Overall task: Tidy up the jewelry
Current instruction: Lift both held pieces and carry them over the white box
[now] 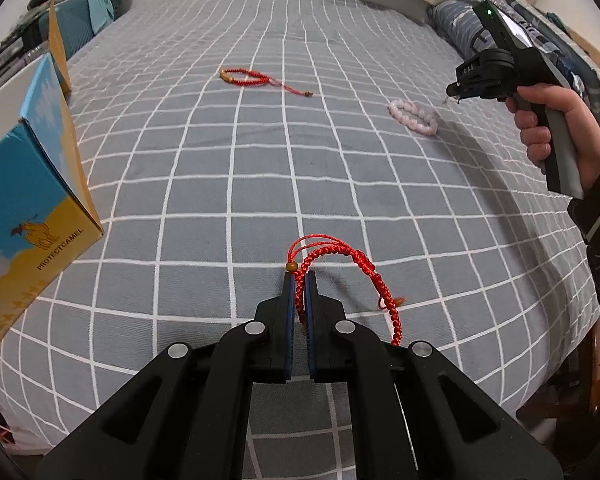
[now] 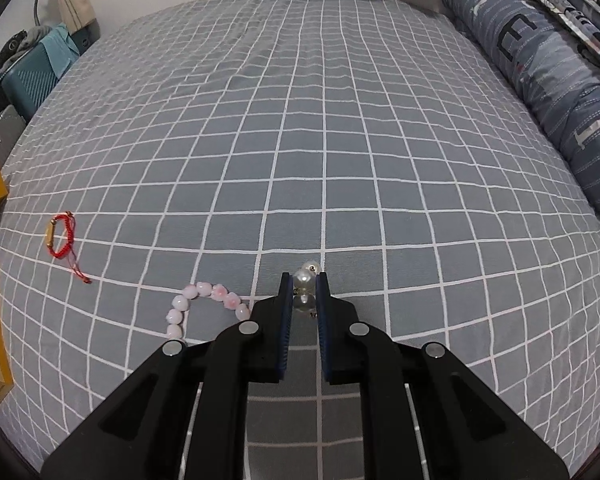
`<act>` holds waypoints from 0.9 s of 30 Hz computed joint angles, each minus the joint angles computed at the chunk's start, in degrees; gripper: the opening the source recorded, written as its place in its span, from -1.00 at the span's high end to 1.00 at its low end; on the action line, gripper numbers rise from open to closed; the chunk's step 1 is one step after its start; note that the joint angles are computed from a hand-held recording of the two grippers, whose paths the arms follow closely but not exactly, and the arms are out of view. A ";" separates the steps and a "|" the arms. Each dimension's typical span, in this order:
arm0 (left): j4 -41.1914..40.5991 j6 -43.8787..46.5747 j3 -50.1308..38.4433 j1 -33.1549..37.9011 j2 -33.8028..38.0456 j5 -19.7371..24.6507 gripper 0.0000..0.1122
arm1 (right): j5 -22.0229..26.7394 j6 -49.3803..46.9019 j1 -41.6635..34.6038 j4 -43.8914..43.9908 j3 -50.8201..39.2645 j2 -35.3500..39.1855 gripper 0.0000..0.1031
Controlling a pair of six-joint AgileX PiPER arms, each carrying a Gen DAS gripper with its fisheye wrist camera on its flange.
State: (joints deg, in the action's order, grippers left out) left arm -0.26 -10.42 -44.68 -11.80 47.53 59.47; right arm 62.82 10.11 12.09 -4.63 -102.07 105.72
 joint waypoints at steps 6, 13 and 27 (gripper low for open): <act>0.11 0.76 -2.73 1.22 0.19 0.91 0.93 | -0.21 -0.46 0.25 0.72 1.64 -3.52 0.78; 0.78 1.97 -6.33 4.18 0.83 2.01 0.93 | -0.33 0.23 2.07 0.90 3.65 -7.86 0.78; 1.97 5.90 -15.82 12.29 5.21 3.32 0.93 | 3.08 8.78 16.37 -4.40 -0.31 -12.88 0.78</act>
